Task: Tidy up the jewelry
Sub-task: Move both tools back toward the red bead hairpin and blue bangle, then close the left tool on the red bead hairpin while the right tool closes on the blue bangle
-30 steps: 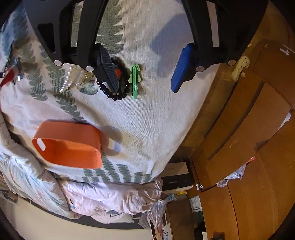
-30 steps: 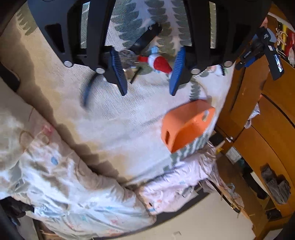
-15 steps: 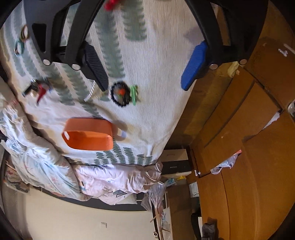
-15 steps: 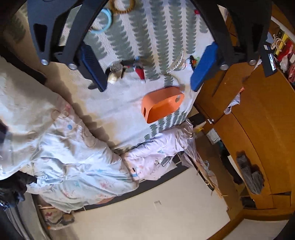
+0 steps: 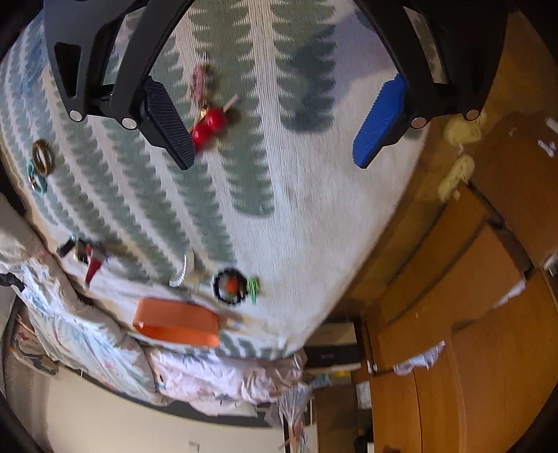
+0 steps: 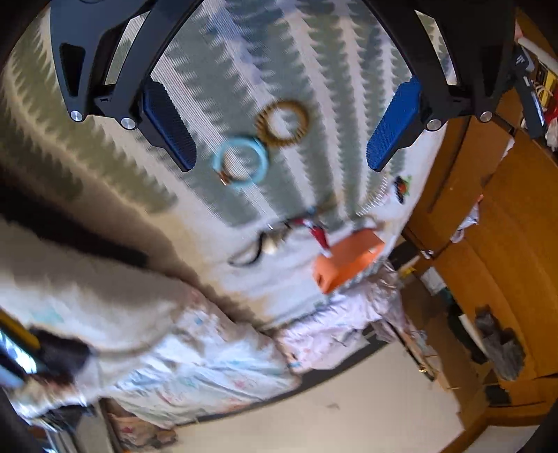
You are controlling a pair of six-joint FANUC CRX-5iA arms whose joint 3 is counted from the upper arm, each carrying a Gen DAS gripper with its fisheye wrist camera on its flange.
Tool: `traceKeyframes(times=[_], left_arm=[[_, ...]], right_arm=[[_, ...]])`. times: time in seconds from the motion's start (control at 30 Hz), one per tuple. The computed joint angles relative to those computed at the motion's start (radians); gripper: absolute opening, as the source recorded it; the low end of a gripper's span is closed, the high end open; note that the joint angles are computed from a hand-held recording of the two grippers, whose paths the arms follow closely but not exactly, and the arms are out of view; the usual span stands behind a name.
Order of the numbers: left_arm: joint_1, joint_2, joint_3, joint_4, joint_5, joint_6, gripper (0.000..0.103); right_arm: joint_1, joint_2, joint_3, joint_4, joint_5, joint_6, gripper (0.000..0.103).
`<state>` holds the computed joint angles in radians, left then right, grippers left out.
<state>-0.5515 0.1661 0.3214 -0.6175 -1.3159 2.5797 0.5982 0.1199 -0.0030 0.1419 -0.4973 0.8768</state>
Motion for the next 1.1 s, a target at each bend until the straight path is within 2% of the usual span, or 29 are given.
traceKeyframes(times=[0.17,0.23,0.47,0.6,0.8,0.9,0.93,1.1], left_arm=[[-0.012,0.013,0.015,-0.014,-0.023,0.007,0.091],[-0.007,0.010,0.011,-0.003,-0.020,0.001,0.091],[0.046,-0.010,-0.029,0.068,0.012,0.006,0.091],[0.029,0.002,-0.011,0.032,-0.016,0.014,0.091],[0.003,0.055,0.033,0.011,-0.053,-0.026,0.091],[0.000,0.074,0.043,0.014,-0.054,-0.035,0.091],[-0.003,0.080,0.049,0.010,-0.058,-0.036,0.091],[-0.019,0.115,0.083,-0.013,-0.085,-0.053,0.091]], right_arm=[[0.020,0.029,-0.015,0.157,-0.022,-0.096,0.099],[0.024,0.042,-0.012,0.178,-0.031,-0.113,0.099],[0.022,0.069,0.023,0.150,-0.062,-0.088,0.099],[0.024,0.077,0.032,0.147,-0.075,-0.080,0.099],[0.009,0.110,0.108,0.017,-0.105,0.026,0.099],[0.016,0.140,0.136,0.062,-0.120,0.009,0.098],[0.018,0.153,0.148,0.080,-0.129,0.001,0.097],[0.005,0.231,0.278,-0.041,-0.243,0.108,0.087]])
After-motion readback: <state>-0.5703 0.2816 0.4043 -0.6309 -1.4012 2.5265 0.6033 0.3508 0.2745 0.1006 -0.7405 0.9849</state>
